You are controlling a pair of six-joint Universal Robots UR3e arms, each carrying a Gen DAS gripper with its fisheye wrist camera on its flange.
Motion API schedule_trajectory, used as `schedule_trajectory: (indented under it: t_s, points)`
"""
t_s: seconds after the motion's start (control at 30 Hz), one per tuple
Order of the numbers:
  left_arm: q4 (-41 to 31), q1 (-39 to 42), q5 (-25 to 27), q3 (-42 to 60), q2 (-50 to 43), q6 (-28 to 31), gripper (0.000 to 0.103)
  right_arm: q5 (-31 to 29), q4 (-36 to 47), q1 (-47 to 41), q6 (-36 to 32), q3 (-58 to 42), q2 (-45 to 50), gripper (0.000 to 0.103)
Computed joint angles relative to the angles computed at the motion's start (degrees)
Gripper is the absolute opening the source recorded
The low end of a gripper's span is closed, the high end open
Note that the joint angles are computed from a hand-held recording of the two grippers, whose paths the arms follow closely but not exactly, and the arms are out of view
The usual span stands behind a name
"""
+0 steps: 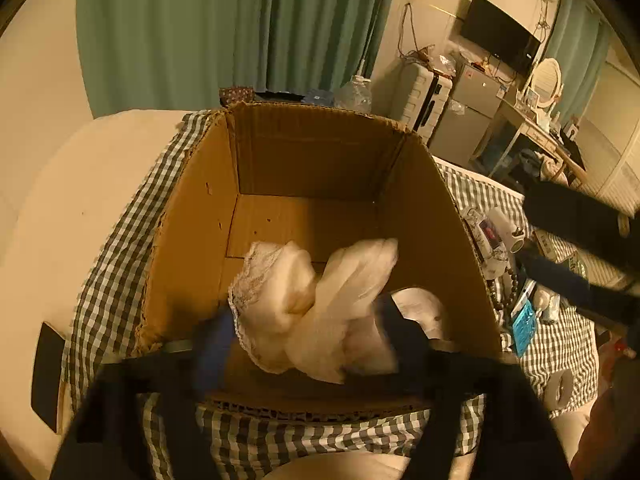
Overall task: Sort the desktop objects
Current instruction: 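Carry the lace cloth into the box with left tool while right carries floss jar there, then grasp the roll of tape with the right tool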
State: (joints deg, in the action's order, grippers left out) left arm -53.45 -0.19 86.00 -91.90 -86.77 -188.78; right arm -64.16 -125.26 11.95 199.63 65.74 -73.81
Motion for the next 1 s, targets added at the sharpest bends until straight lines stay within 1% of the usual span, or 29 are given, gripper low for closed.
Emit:
schedule_trajectory:
  t_s: [0.07, 0.13, 0.17, 0.3, 0.4, 0.43, 0.47, 0.6, 0.67, 0.73, 0.8, 0.83, 0.9, 0.97, 1.0]
  points:
    - [0.79, -0.04, 0.17, -0.88, 0.99, -0.49, 0.087, -2.16, -0.91, 0.53, -0.36, 0.08, -0.78, 0.099]
    - [-0.81, -0.49, 0.49, 0.2, 0.92, -0.76, 0.09, -5.0, -1.54, 0.85, -1.32, 1.26, -2.46, 0.099]
    - [-1.39, -0.86, 0.36, 0.53, 0.98, -0.98, 0.09, -5.52, -1.68, 0.61, -1.61, 1.75, -3.11, 0.099]
    - [-1.3, -4.23, -0.24, 2.27, 0.94, -3.01, 0.092, -7.5, -2.38, -2.82, -3.73, 9.77, -11.54, 0.099]
    - [-0.01, -10.01, 0.66, 4.55, -0.89, -5.25, 0.095, -11.3, -1.53, -6.52, -7.08, 16.2, -18.84, 0.099]
    - [0.77, -12.11, 1.17, 5.08, -1.7, -6.23, 0.096, -11.9, -0.46, -8.96, -8.78, 19.14, -22.42, 0.099]
    - [1.52, -14.48, 1.33, 6.31, -3.14, -7.27, 0.096, -12.31, 0.42, -10.41, -9.77, 19.99, -23.86, 0.099]
    - [3.24, -24.68, 2.84, 13.64, -11.58, -12.26, 0.096, -14.84, 9.89, -22.8, -18.87, 28.09, -35.85, 0.101]
    - [4.34, -29.44, 3.75, 17.28, -16.43, -14.67, 0.096, -13.5, 13.25, -30.43, -23.72, 32.82, -41.34, 0.101]
    - [5.71, -32.42, 3.98, 20.13, -20.37, -16.14, 0.096, -10.33, 18.43, -40.78, -29.82, 37.56, -46.89, 0.103]
    - [6.41, -35.58, 5.38, 24.63, -25.63, -17.44, 0.096, -7.85, 24.5, -49.13, -36.13, 38.62, -47.97, 0.103]
    - [6.23, -36.95, 5.91, 27.58, -28.73, -17.67, 0.096, -8.43, 26.64, -51.75, -38.41, 39.4, -47.59, 0.103]
    - [4.01, -38.66, 6.13, 34.21, -34.44, -17.02, 0.096, -9.42, 27.58, -54.69, -40.88, 41.72, -47.49, 0.103]
    - [2.03, -39.94, 6.88, 40.87, -39.97, -16.1, 0.096, -9.41, 26.86, -57.7, -43.51, 44.04, -45.27, 0.103]
    - [1.45, -40.38, 7.11, 43.63, -42.61, -15.23, 0.096, -9.85, 26.56, -57.97, -43.42, 44.41, -43.93, 0.103]
